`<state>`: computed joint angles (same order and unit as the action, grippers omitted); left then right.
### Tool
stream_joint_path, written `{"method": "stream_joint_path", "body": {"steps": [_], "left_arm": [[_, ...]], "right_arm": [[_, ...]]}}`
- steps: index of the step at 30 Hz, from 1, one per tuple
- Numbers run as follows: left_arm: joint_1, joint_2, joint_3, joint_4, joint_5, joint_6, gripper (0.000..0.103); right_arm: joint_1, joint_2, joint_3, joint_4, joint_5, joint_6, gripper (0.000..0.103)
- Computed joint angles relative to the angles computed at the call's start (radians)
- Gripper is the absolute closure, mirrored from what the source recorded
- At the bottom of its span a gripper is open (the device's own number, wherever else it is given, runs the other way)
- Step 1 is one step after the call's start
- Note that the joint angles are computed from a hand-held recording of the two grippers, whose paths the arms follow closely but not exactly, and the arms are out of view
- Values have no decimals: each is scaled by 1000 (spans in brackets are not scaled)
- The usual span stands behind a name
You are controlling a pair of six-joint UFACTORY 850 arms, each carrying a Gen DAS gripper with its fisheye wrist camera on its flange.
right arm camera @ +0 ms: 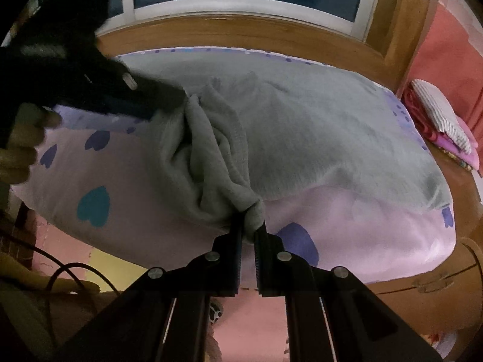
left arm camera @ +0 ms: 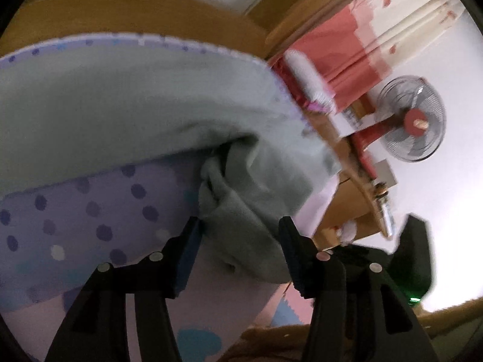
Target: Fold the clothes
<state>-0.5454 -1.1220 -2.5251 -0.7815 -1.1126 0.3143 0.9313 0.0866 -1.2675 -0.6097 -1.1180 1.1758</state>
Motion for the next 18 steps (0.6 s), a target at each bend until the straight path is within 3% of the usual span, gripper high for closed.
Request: {"method": "stream_joint_path", "body": {"steps": [2, 6, 12, 14, 15, 16, 18], "left_arm": [[0, -6, 9, -20, 5, -35, 64], [5, 138, 240, -70, 135, 37, 88], [31, 419, 601, -113, 347, 54, 91], [41, 504, 709, -90, 418, 10, 93], [46, 549, 768, -73, 465, -21, 101], [52, 593, 829, -51, 514, -60, 103], [61, 675, 937, 14, 620, -168, 103]], "right_arm": [[20, 0, -14, -6, -13, 3, 96], [76, 14, -24, -41, -40, 37, 96], [192, 9, -87, -188, -21, 83, 95], [192, -3, -101, -216, 8, 74, 78], [183, -9, -105, -221, 26, 68, 70], [174, -16, -107, -227, 46, 63, 61], [103, 33, -26, -176, 109, 102, 61]]}}
